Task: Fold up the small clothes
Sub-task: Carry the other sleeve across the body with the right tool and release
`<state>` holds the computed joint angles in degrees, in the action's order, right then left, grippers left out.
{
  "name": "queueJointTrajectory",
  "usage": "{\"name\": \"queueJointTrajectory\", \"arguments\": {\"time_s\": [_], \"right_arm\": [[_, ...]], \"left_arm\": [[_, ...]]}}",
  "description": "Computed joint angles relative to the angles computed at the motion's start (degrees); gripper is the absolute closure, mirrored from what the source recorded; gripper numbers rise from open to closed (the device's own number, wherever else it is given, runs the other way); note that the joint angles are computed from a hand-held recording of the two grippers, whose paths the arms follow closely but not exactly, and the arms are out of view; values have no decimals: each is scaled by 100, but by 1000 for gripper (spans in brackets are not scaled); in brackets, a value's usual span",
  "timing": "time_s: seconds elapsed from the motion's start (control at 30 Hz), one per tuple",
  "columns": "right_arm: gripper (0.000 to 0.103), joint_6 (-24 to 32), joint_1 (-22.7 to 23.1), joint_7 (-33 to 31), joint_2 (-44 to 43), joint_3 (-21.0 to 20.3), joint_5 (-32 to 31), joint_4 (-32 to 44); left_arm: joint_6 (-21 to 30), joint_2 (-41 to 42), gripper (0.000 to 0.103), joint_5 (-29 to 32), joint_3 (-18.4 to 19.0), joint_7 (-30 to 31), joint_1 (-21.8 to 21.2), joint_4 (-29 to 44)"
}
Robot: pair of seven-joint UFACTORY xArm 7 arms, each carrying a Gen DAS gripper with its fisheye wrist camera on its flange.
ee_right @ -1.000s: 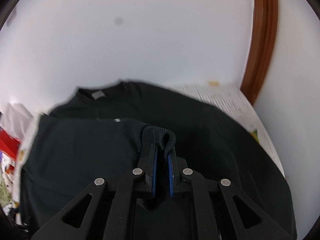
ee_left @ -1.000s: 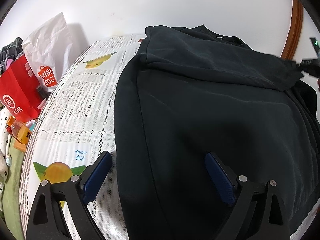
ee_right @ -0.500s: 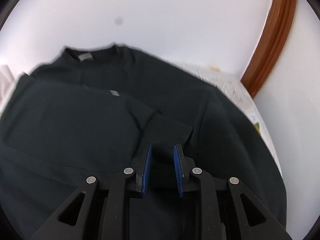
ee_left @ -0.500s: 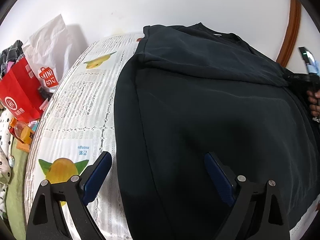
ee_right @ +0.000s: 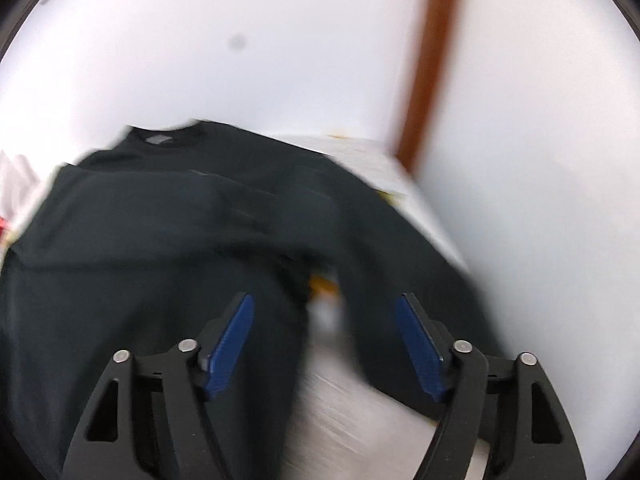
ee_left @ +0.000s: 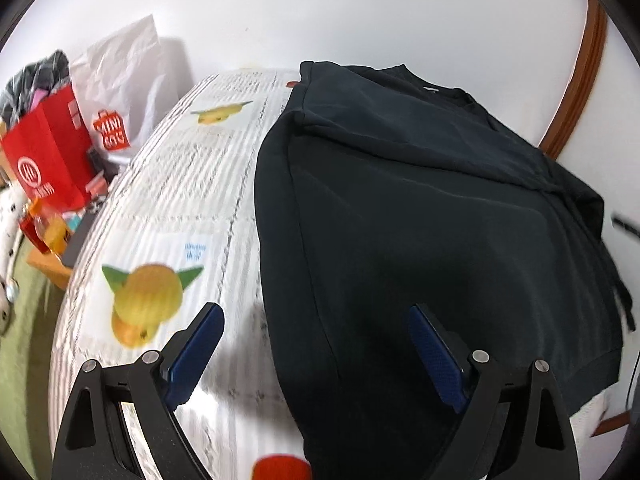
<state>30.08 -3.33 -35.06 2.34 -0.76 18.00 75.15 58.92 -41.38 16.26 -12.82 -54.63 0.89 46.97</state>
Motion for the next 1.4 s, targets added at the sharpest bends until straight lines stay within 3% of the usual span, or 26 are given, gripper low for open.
{"name": "queueJointTrajectory", "arguments": {"time_s": [0.07,0.3,0.63,0.7,0.73,0.77,0.83,0.87,0.93,1.1,1.4], "right_arm": [[27,-153,-167,20,-150,-185,-374,-313],[27,-121,-776,-307,-250,-604,-434,-926],[28,-132,-1067,-912,286,-468,643,-642],[38,-47,-1110,-957,393,-402,776,-501],[54,14,-1128,-1011,450,-362,857,-420],[74,11,-1112,-987,458,-332,815,-392],[90,-323,-1009,-717,432,-340,383,-468],[92,-488,-995,-664,354,-343,264,-556],[93,-684,-937,-473,170,-345,13,-597],[94,-662,-688,-418,-298,-248,227,-191],[94,-337,601,1,-385,368,233,907]], "left_arm": [[109,-28,11,51,-77,-21,6,6],[326,31,11,-108,-66,15,-165,102],[567,169,11,-255,-146,-248,-307,370],[680,156,11,-199,-193,-286,-300,421],[738,132,11,-161,-226,-319,-294,436],[762,129,11,-138,-222,-323,-294,446],[825,100,11,-74,-228,-348,-275,449],[832,80,11,-34,-231,-355,-266,433],[951,139,11,195,-305,-302,-185,478],[960,173,10,549,-281,-255,-101,408],[549,-82,10,645,-62,-240,-71,-79]]}}
